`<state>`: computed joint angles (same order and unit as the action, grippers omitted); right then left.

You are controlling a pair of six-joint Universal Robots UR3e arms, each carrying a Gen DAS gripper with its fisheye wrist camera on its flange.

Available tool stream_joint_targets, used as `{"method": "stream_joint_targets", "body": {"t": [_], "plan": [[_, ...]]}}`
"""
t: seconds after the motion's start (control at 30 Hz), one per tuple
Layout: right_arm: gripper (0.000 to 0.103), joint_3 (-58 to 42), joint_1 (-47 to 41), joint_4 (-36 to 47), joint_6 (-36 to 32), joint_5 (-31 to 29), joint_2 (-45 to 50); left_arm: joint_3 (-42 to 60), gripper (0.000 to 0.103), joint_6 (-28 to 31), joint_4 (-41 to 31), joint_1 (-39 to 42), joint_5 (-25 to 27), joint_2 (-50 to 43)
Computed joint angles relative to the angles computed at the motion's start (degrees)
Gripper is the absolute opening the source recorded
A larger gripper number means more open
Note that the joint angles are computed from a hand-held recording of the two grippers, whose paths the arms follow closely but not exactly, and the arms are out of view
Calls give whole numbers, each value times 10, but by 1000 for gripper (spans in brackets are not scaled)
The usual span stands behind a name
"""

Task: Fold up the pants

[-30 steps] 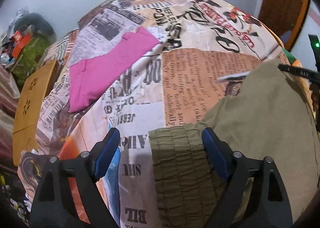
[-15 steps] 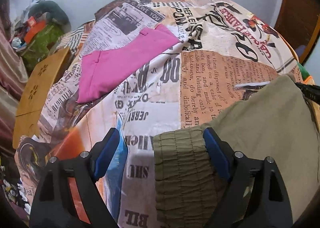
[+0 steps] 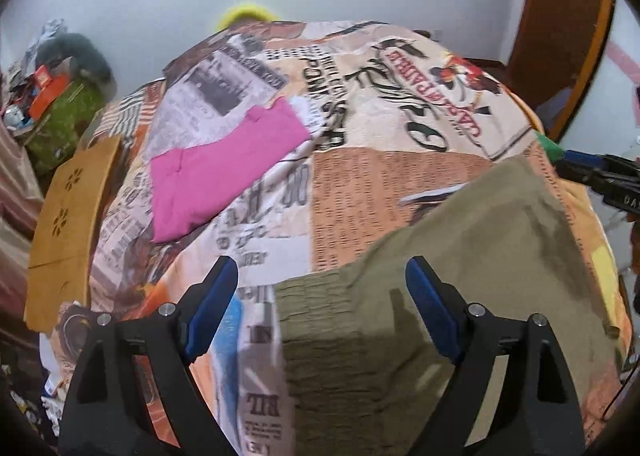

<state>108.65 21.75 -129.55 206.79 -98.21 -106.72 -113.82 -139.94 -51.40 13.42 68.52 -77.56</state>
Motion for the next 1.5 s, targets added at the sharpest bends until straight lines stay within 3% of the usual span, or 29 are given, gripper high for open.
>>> {"method": "stream_joint_targets", "body": {"t": [0.23, 0.43, 0.63, 0.93, 1.23, 1.5], "plan": [[45, -70, 45, -51, 14, 47, 147, 3, 87, -10, 5, -51, 42, -59], [45, -103, 44, -13, -8, 96, 229, -23, 87, -9, 42, -59, 67, -101], [45, -68, 56, -17, -25, 96, 212, -31, 88, -4, 38, -48, 59, -96], [45, -23, 83, 0, 18, 98, 148, -61, 88, 13, 11, -26, 65, -29], [45, -5, 138, 32, 79, 58, 98, -123, 88, 69, -47, 28, 51, 97], [45, 18, 204, 62, 156, 10, 48, -173, 88, 155, -121, 95, 35, 245]]}}
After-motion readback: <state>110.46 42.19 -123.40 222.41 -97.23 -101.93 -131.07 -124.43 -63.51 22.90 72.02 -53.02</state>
